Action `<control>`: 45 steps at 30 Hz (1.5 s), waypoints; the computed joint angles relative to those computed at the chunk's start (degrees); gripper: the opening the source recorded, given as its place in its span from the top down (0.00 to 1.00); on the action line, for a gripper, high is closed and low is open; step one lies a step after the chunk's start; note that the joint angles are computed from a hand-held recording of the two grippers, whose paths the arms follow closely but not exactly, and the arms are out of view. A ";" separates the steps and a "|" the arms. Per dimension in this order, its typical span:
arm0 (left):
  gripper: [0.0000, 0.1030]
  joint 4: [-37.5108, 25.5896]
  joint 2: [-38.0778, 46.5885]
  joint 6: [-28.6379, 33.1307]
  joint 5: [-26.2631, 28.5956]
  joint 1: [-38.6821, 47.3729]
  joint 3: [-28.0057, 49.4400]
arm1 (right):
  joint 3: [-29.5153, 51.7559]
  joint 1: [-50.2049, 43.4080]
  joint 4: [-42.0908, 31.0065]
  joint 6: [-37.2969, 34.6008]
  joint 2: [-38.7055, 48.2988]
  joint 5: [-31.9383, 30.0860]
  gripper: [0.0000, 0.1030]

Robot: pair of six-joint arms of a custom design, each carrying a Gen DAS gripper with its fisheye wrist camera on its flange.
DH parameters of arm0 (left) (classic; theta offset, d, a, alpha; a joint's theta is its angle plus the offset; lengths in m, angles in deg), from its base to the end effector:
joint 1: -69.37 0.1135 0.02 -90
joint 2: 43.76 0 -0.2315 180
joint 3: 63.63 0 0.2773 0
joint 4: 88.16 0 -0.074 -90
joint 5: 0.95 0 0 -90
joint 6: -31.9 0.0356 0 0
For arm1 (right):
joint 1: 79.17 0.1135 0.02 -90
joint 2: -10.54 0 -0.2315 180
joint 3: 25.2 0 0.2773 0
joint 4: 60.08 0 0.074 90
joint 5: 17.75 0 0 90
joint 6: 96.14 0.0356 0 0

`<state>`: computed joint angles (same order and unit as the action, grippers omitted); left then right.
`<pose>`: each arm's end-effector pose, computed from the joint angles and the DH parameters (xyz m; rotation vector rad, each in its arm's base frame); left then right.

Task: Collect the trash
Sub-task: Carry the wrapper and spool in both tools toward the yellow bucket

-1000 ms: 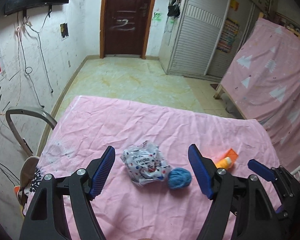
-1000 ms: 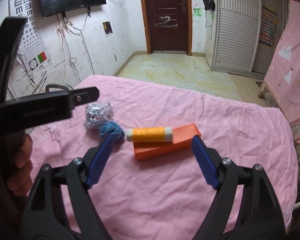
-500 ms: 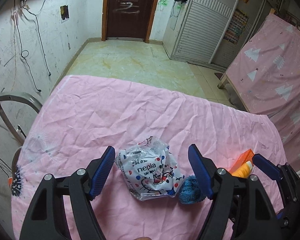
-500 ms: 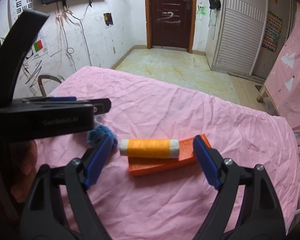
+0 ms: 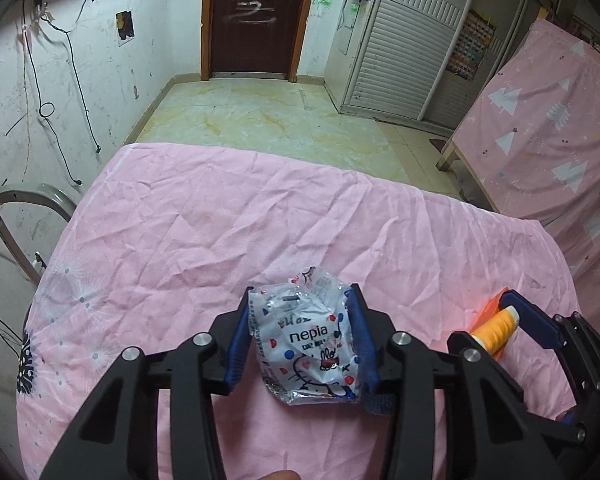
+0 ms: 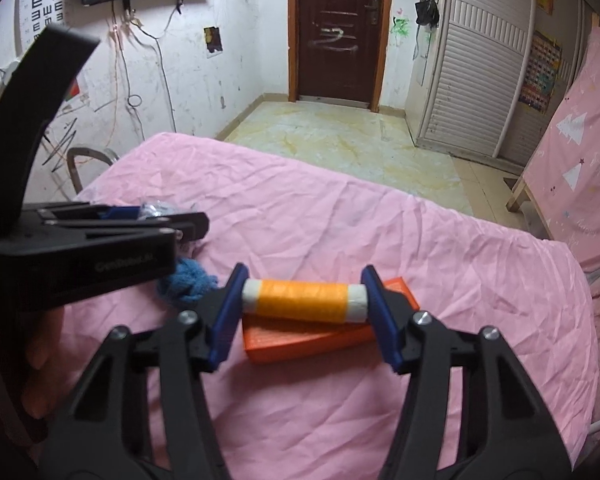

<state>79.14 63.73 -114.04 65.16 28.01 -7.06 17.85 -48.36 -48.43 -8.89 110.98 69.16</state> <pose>0.2435 -0.1952 0.0236 -0.4455 2.4937 -0.0915 0.2462 0.1491 0.0291 -0.7145 2.2787 0.2979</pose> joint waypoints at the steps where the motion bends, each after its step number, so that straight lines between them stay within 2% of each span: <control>1: 0.67 0.21 -0.42 -0.11 0.18 -0.04 -0.39 | -0.20 -0.22 -0.11 0.22 -0.37 -0.27 0.46; 11: 0.67 -3.71 -8.87 -4.50 -4.29 -4.62 -4.55 | -6.64 -2.54 -1.28 0.78 -11.10 -2.69 0.46; 18: 0.67 -10.97 -16.49 -8.30 -9.46 -9.81 -5.56 | -12.78 -6.56 -3.79 0.37 -21.98 -5.48 0.46; 24: 0.67 -18.11 -17.66 -11.42 -14.31 -16.49 -1.02 | -19.00 -12.94 -9.54 -1.32 -35.98 -10.01 0.46; 30: 0.67 -23.86 -13.94 -13.41 -17.56 -21.85 6.85 | -24.24 -21.68 -18.76 -4.23 -51.46 -15.89 0.46; 38: 0.67 -29.21 -5.07 -13.44 -19.41 -27.27 19.55 | -28.20 -40.88 -35.77 -11.56 -70.42 -29.34 0.46; 41: 0.67 -30.41 -1.00 -12.63 -19.32 -28.85 24.90 | -28.32 -49.46 -40.73 -16.07 -73.14 -34.93 0.46; 45: 0.67 -31.95 5.15 -11.07 -19.16 -30.78 32.96 | -26.77 -61.30 -44.54 -23.54 -70.49 -42.05 0.46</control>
<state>47.19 68.89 -125.11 46.00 -2.77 25.90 -8.92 -109.66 -92.97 -32.43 40.49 27.12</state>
